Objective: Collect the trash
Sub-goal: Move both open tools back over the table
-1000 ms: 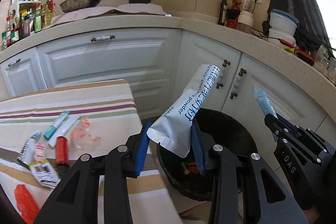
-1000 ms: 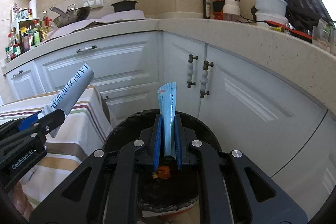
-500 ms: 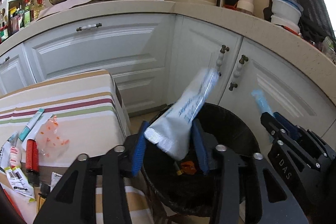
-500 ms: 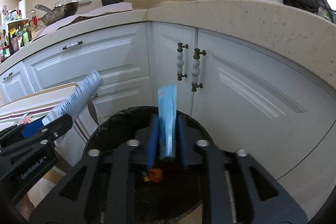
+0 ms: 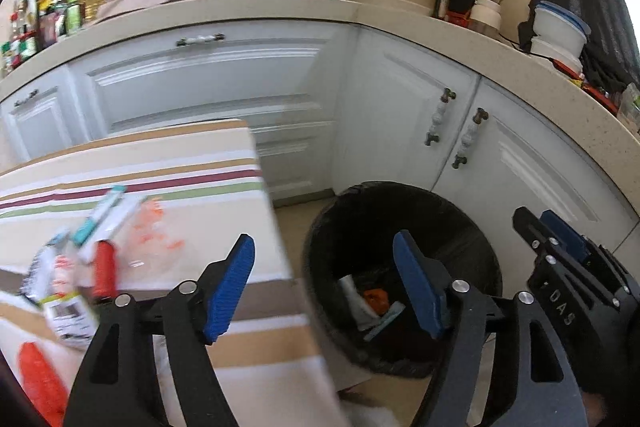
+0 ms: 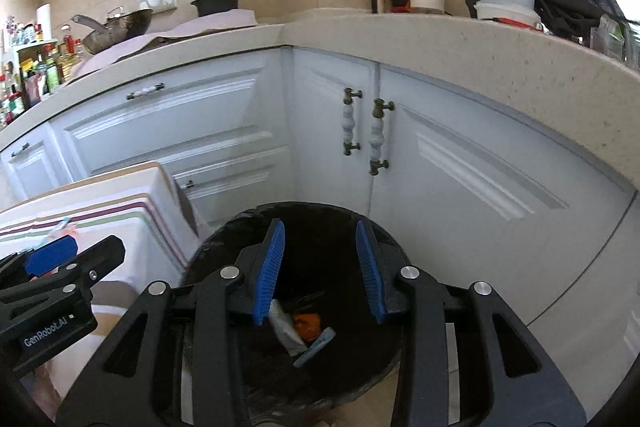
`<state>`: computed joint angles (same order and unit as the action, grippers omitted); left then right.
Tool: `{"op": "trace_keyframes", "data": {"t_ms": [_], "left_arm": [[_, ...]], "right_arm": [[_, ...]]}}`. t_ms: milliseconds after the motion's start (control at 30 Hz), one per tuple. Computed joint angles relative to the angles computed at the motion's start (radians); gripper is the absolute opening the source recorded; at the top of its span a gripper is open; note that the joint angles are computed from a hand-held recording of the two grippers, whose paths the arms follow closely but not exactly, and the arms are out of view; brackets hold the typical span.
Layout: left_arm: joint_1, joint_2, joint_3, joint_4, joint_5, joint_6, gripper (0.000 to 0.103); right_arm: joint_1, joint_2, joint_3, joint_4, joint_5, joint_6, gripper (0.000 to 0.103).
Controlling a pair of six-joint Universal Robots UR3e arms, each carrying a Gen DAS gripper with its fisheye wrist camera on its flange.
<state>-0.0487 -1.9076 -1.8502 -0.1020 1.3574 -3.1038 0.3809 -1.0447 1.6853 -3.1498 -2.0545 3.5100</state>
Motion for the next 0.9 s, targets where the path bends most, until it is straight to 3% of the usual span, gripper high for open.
{"op": "trace_keyframes", "data": {"t_ms": [233,500,900], "left_arm": [[0.168,0.224,-0.228,0.018,-0.030,0.062,0.072],[0.462,0.465,-0.451,-0.015,-0.106,0.165,0.074],[0.796,0.590,-0.592,-0.087,-0.214,0.303,0.074]], "right_arm": [[0.107,-0.007,-0.048,0.063,0.006,0.049,0.037],[0.252,0.096,-0.244,0.172,0.006,0.065,0.037],[0.381,0.294,-0.605,0.415,0.038,0.069,0.037]]}}
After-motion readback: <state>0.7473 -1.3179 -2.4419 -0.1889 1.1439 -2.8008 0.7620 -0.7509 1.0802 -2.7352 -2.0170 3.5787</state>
